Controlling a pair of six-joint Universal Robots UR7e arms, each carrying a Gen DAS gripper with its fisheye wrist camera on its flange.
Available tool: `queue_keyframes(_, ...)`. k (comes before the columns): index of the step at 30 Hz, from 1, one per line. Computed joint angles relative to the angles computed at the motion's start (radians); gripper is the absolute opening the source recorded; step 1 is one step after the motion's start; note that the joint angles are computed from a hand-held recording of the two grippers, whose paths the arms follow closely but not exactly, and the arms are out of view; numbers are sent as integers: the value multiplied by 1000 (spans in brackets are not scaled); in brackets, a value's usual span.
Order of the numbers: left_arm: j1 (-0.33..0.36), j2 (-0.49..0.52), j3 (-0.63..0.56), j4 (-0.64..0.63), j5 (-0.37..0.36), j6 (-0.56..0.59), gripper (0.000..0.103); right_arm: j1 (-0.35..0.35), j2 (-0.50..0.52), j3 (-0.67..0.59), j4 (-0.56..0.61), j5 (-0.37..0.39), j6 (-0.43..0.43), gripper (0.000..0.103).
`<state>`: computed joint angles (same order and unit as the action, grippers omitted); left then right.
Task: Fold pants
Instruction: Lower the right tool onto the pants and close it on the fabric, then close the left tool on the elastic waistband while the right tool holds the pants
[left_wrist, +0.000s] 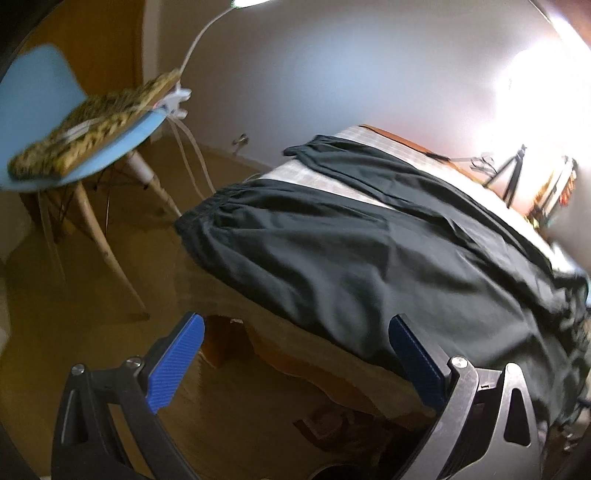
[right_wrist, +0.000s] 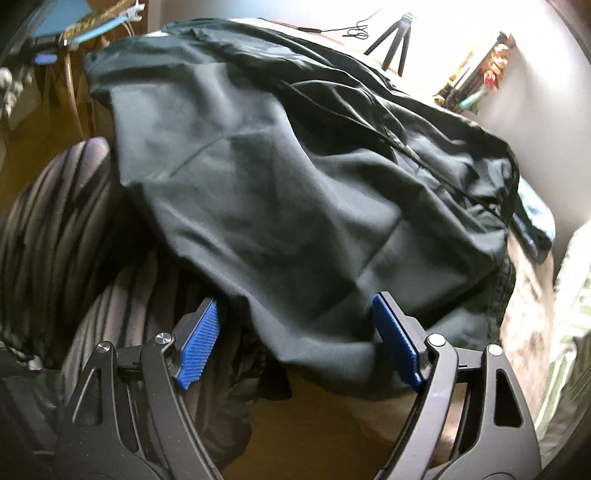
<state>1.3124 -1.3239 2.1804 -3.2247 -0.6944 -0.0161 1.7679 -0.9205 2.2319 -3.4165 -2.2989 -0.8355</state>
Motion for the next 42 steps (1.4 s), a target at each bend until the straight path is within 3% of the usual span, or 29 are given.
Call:
queue_keyframes(2, 46, -17, -29, 38, -50, -34, 101, 2, -22, -11, 78, 19, 31, 64)
queue_keyframes(4, 85, -24, -58, 72, -93, -57, 101, 7, -43, -15, 128, 41, 48, 51)
queue_keyframes(6, 137, -26, -100, 104, -143, -90, 101, 22, -51, -23, 133, 39, 65, 12)
queue_keyframes(7, 157, -24, -120, 123, -159, -109, 101, 26, -56, -30, 143, 41, 78, 10)
queue_keyframes(16, 257, 33, -262, 213, -253, -155, 101, 49, -30, -121, 116, 30, 77, 7)
queue_keyframes(24, 279, 46, -283, 247, -276, -206, 100, 56, -10, -196, 76, 34, 63, 5)
queue_keyframes(28, 307, 46, -310, 280, -345, -272, 78, 57, 10, -220, 56, 36, 39, 5)
queue_keyframes(31, 331, 47, -331, 293, -418, -321, 71, 56, 17, -226, 60, 46, 41, 5)
queue_keyframes(33, 329, 49, -339, 302, -414, -319, 69, 55, 16, -226, 61, 50, 45, 5)
queue_keyframes(35, 323, 52, -341, 307, -403, -312, 62, 54, 15, -224, 60, 50, 48, 5)
queue_keyframes(39, 325, 60, -344, 311, -403, -325, 61, 54, 9, -221, 56, 50, 48, 5)
queue_keyframes(42, 333, 68, -342, 308, -413, -332, 49, 56, 7, -218, 46, 51, 44, 5)
